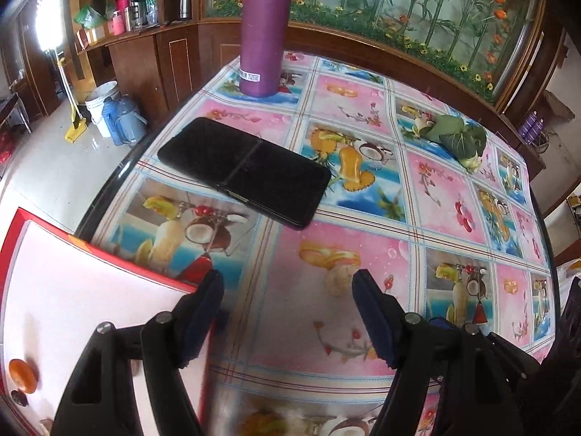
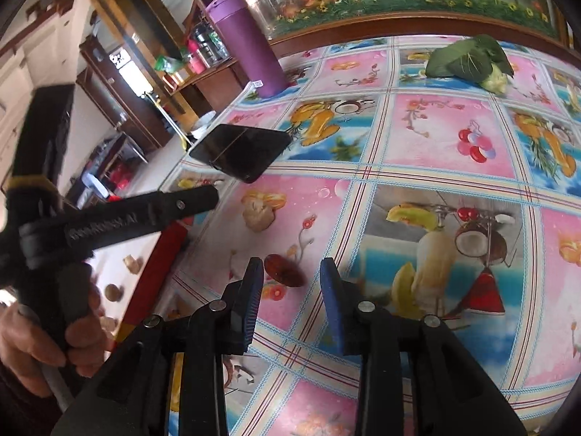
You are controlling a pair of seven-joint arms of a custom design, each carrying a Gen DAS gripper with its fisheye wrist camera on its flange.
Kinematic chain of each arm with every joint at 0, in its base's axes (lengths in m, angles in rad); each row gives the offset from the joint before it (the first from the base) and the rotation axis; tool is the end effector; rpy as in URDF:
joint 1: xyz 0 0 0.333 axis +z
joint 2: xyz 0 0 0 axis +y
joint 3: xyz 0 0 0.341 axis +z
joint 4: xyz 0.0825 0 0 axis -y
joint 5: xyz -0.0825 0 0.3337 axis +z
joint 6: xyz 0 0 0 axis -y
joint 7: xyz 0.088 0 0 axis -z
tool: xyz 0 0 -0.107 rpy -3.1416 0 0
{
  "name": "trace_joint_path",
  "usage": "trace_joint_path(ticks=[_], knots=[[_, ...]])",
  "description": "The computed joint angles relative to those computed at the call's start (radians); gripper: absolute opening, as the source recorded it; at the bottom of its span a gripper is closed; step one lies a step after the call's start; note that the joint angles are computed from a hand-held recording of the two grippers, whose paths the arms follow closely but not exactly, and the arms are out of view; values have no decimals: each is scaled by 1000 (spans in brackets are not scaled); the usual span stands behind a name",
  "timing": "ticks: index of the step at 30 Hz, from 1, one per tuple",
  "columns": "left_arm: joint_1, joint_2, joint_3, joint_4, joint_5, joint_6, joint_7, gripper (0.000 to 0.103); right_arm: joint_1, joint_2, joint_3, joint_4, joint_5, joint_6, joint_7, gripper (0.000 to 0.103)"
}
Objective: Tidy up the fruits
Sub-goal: 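Close the right gripper on a red date on the tablecloth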
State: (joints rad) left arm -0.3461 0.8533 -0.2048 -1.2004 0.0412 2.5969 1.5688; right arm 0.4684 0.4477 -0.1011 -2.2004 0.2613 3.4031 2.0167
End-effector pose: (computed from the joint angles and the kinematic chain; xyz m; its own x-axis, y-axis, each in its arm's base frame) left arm 0.6896 -0.3542 0.3748 -0.4752 -0.8719 0.1179 -0.7756 0.3518 -0.5241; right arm 0.5562 0.1890 0.3329 -0.1830 -0.9122 -0.3665 -0.7217 0.3778 -0.5801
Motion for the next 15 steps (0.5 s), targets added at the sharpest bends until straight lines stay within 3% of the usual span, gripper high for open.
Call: trace_joint_path(ticks=[2,3,6,12,15], knots=[[-2,-9,11,-14,11,15,-1,76,5,10,-1,17,-9,-19,-8,31],[-2,-13,14,-22,15,20,0,76,37,15,-31,24,-5,-29,-16,31],[7,-27,10,-46,20,36,11,76,200,41,-196,51,26,-84,-29,32],[19,-45,-1,-75,10,46,26,76,327,84,-338,75,6,-114,7,31],[16,-52,2,-87,11,52,23,76,380,100,-402,79,-6,-131,31,23]])
